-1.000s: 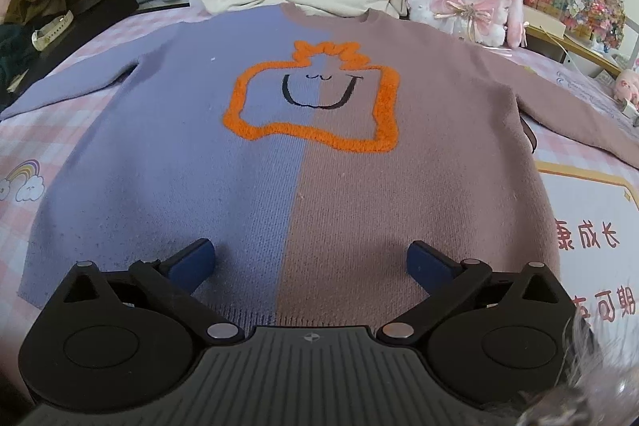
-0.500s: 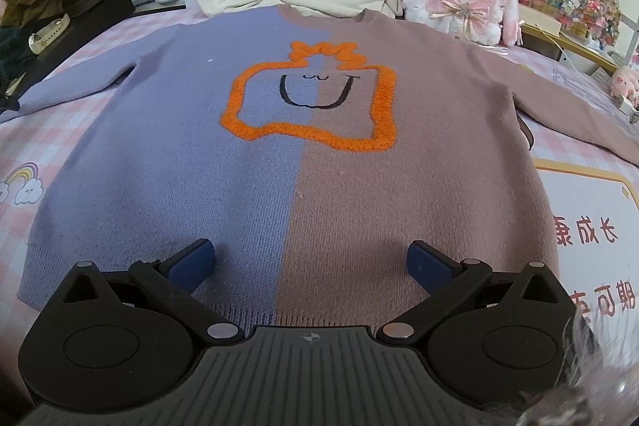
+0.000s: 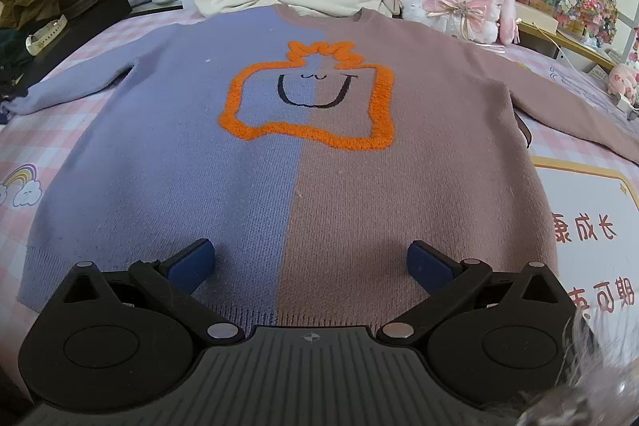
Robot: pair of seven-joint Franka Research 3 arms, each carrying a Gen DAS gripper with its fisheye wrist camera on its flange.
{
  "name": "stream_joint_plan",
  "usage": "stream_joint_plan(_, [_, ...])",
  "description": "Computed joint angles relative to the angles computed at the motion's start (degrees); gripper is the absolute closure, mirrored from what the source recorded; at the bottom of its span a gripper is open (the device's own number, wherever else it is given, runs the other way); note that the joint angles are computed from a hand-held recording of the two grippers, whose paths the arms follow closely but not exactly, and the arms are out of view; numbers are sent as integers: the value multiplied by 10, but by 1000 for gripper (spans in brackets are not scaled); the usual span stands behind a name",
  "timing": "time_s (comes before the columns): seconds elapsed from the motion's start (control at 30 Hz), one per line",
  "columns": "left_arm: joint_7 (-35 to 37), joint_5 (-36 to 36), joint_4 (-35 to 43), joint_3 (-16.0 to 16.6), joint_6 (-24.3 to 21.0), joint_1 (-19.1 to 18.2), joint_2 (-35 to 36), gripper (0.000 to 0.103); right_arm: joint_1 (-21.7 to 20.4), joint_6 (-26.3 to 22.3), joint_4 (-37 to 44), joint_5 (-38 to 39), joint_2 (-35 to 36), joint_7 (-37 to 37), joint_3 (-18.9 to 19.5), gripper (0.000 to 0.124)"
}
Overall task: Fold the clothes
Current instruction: 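Close the left gripper on the lavender sleeve cuff, then lift the lavender sleeve with the left gripper and lay it across the sweater body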
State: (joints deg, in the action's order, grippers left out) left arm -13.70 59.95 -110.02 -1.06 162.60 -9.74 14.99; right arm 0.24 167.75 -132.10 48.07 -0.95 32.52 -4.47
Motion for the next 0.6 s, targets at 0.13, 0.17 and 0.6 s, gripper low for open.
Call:
stream_joint_plan(0.13, [-80, 23, -2, 17, 46, -1, 5, 52, 1, 3, -1, 4, 0, -2, 1, 21])
stream_joint_plan(0.17, [-105, 29, -4, 22, 59, -1, 4, 52, 1, 4, -2, 7, 0, -5, 1, 21])
stream_joint_plan(0.6, [-383, 103, -19, 69, 132, 0, 10, 100, 2, 8, -2, 19, 1, -15, 1, 21])
